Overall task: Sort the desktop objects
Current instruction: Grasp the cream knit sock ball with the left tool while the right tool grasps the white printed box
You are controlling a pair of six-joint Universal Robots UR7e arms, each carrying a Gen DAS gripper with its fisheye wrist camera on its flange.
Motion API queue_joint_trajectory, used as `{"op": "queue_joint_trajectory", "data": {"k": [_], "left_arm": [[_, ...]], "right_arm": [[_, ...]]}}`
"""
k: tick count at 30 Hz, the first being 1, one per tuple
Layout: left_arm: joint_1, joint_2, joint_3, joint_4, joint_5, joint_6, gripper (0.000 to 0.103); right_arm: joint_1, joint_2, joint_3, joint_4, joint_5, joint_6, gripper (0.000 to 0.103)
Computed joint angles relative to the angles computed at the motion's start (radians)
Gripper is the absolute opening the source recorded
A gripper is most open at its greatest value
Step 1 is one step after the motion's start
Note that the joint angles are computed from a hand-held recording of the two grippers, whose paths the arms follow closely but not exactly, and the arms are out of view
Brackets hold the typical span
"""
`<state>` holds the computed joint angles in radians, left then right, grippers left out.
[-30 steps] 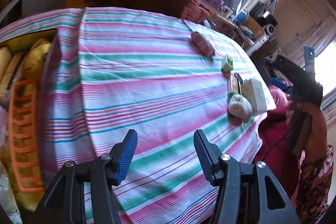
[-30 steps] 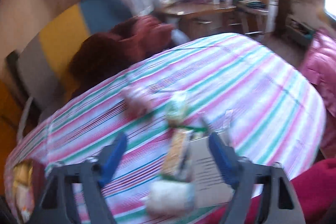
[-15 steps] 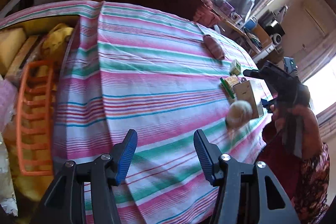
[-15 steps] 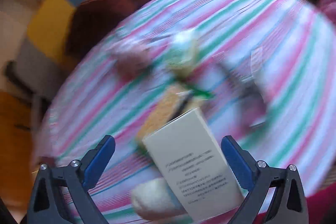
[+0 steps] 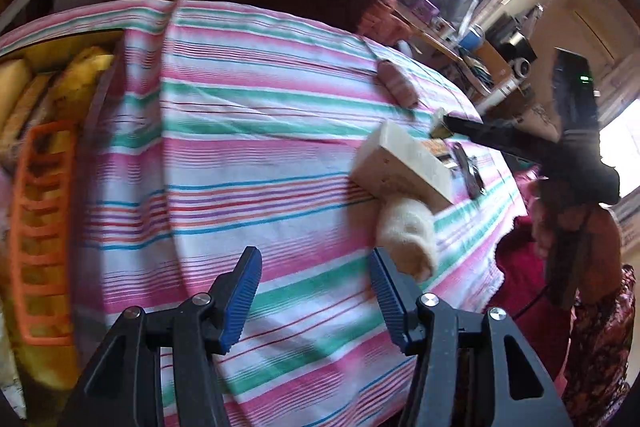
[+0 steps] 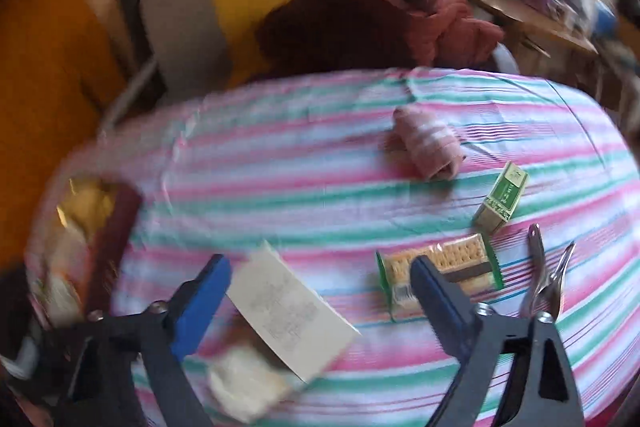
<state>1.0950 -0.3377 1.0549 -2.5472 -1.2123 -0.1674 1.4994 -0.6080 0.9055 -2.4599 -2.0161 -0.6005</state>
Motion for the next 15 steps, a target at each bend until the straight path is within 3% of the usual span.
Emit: {"op": "queue_joint_trajectory", "data": {"k": [3, 6, 9, 15], "left_arm": [[-0.012, 0.032, -0.047, 0.039, -0.016, 0.031, 0.056], [-0.025, 0.049, -0.071, 0.057, -0.019, 0.062, 0.056], [-0.03, 0.054, -0.072, 0.052, -0.026, 0.08, 0.056], [-0.031, 0.085, -0.108, 0.06, -0.087, 0.103, 0.056]], "right_arm": [[-0.011, -0.008, 0.015, 0.052, 0.01, -0.028, 0.064], [-0.02, -0.012, 0.025, 0.062, 0.071, -0.05, 0.065], [-0.018, 0.005, 0.024, 0.052, 0.027, -0.081, 0.068], [-0.039, -0.004, -0.003, 0.114, 0.109, -0.004, 0.069]]}}
